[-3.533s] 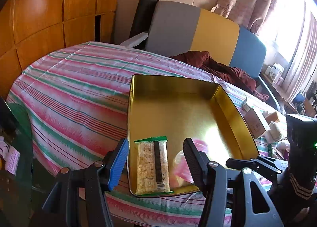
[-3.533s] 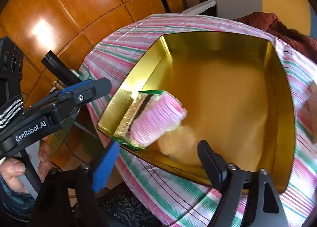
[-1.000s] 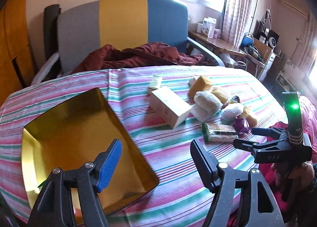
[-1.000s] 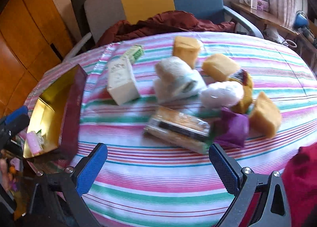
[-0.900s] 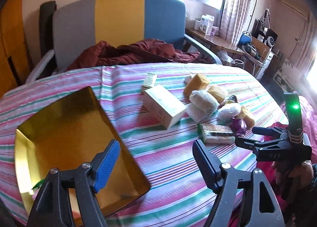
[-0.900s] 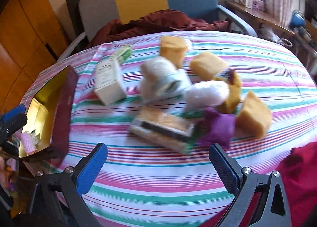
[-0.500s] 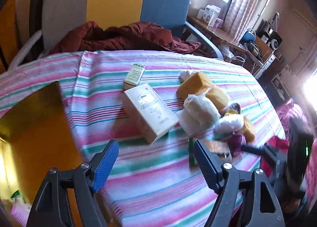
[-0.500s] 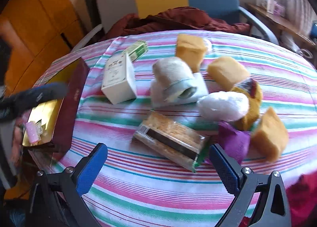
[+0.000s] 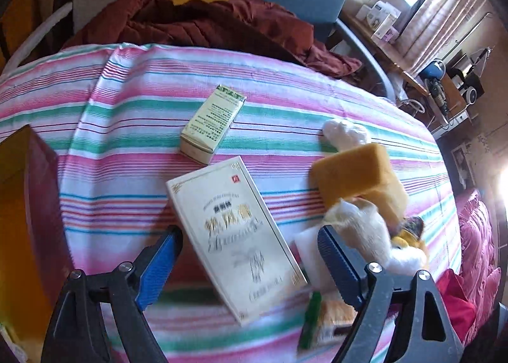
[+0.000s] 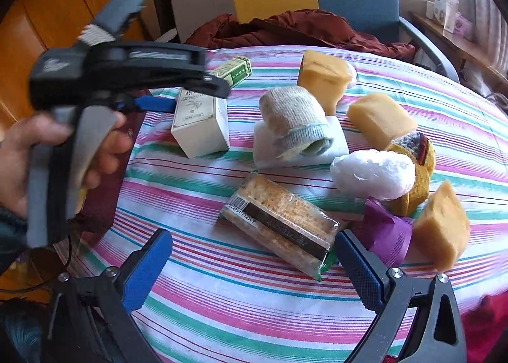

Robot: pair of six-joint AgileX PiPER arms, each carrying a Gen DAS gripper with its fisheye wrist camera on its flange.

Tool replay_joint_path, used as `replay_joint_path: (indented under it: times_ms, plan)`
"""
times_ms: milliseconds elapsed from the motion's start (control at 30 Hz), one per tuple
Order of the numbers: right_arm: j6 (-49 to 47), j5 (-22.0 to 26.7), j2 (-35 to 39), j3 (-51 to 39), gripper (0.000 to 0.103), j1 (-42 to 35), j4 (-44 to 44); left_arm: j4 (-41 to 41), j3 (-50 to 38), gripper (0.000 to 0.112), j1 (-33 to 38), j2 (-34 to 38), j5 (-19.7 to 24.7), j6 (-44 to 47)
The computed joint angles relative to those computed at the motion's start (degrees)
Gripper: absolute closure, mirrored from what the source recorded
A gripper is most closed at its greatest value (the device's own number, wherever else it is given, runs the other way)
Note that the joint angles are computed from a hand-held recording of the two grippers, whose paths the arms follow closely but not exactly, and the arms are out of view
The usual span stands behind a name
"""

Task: Organize objects
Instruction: 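Grasp the white medicine box with the left tool while the right tool grasps the cracker packet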

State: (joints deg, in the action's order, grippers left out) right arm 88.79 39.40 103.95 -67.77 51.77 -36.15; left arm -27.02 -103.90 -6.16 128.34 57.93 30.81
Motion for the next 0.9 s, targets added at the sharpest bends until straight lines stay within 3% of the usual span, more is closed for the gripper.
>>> replay_joint_path:
  times_ms: [200,467,667,733,900]
  plan:
    - [-4.3,0.6,0.6,-1.6,0.000,-0.7,1.8,2.1,-1.7,0.045,1.2,2.7,2.7,-0.1]
    - [-36.9,5.2,9.3,-11.9,0.002,-8.7,18.7,1.7,8.1,0.060,2.3,-3.1,-2.8,10.9]
    - [-40.2,4.0,10.8,-11.6,0.026,-10.4,21.0,0.6,15.5,0.060,3.0,-7.4,-6.5,17.1]
    - [-39.1,4.0,10.1,-11.2,0.045,-9.7,20.4,-0.8,17.5,0.060,3.6,-8.5,-6.9,19.2]
    - [-34.9,5.7,10.2,-12.0,0.054,-7.3,18.1,-6.1,23.1,0.061,7.1,-12.3,-5.8,25.6]
